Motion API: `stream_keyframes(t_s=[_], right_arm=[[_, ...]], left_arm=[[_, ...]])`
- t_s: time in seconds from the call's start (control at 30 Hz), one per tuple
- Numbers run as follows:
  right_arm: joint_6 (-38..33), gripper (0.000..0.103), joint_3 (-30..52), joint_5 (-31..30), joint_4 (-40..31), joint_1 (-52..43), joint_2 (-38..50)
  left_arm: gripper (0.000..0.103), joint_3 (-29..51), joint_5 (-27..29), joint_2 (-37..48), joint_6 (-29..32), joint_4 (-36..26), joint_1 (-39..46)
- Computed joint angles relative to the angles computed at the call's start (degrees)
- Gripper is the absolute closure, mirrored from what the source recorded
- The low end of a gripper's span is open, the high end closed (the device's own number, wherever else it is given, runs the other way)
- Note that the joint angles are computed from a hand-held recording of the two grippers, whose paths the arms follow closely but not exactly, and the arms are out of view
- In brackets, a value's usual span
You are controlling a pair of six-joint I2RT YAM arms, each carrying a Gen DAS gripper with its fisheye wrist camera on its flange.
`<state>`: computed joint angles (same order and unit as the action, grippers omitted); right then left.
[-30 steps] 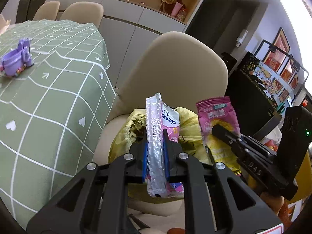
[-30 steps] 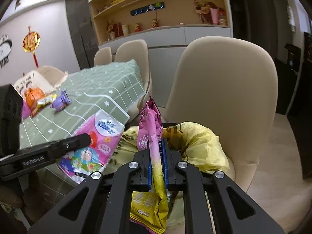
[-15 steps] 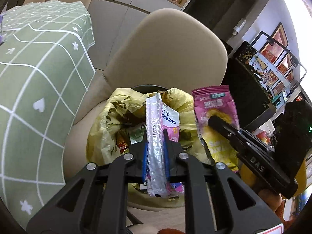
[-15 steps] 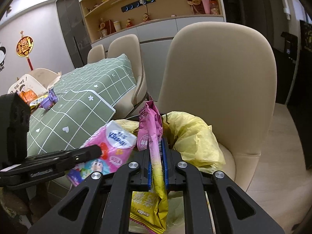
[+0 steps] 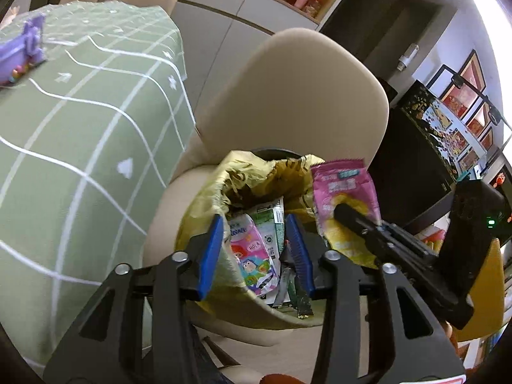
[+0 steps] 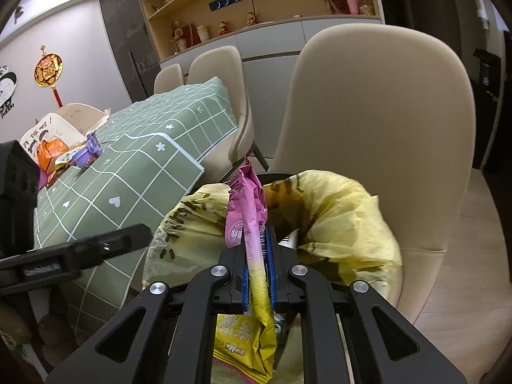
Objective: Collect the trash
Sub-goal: 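Open both tools to drop the wrapper and snack bag into the bin, then move back to the table and grasp the orange bag with the left tool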
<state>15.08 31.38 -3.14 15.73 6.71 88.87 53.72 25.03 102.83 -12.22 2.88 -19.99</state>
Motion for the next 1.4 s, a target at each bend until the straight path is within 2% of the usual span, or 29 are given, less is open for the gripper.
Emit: stream_keyframes(t_s=[0.07,0.13,0.2,0.23,0.5,0.6,0.8,0.87,0.97,1.07,1.13,1.2,1.27,1.4], right_arm=[[0.58,0.09,0.94,0.08,-0.79,0.37,1.43],[0.93,0.082,0.79,1.17,-0.6,0.96,1.67],[0.89,0.056,-0.07,1.87,-0.01,1.27,1.02],[0.84,0.052,-0.64,1.72,0.49,1.24,0.47],[2.13,0.05,-2.88,-0.15,1.72,1.02,-3.89],[0.31,0.05,-1.13,1.08,-1.37,3.23,-5.23],[-4.57,0.05,5.12,8.94,-2.98,10.37,-3.57],[-5.57,0.05,9.85,6.81,-4.62,12.2,-1.15],[-6.23,0.05,17.39,4.01,-6.25,15.44,2.83],[-7.51,0.05,26.39,3.48,-8.92,18.73,8.07],[-7.69,0.05,34.54,3.11,-12.15,20.57,13.17],[-7.54,0.05,42.87,4.74,-16.07,22.42,18.09],[-7.08,0.05,52.12,5.88,-20.38,23.88,23.52],[-6.18,0.05,67.68,5.52,-27.16,25.7,32.6]], left_arm=[[0.059,-1.05,-0.91,-1.42,0.22,0.26,0.18],[0.058,-1.91,-1.86,-2.71,0.8,0.3,0.23],[0.055,-2.28,-2.35,-3.47,1.16,0.14,0.29],[0.055,-2.47,-2.6,-3.74,1.3,0.16,0.3],[0.055,-4.69,-3.99,-7.73,2.72,-0.81,1.69],[0.055,-5.99,-3.44,-10.61,3.23,-1.79,3.63],[0.051,-8.31,0.23,-21.75,7.27,-7.54,13.64],[0.049,-6.61,0.76,-23.41,8.74,-9.73,19.54],[0.048,-2.19,0.65,-22.74,11.31,-11.56,28.64],[0.044,3.3,-1.41,-19.07,11.68,-9.56,37.18],[0.044,9.17,-2.76,-13.36,8.41,-7.61,42.68],[0.044,16.16,-2.19,-6.85,3.91,-8.18,46.48],[0.041,24.38,-1.18,0.47,0.37,-10.51,49.14],[0.041,42.73,1.0,15.49,-4.18,-19.23,51.19]])
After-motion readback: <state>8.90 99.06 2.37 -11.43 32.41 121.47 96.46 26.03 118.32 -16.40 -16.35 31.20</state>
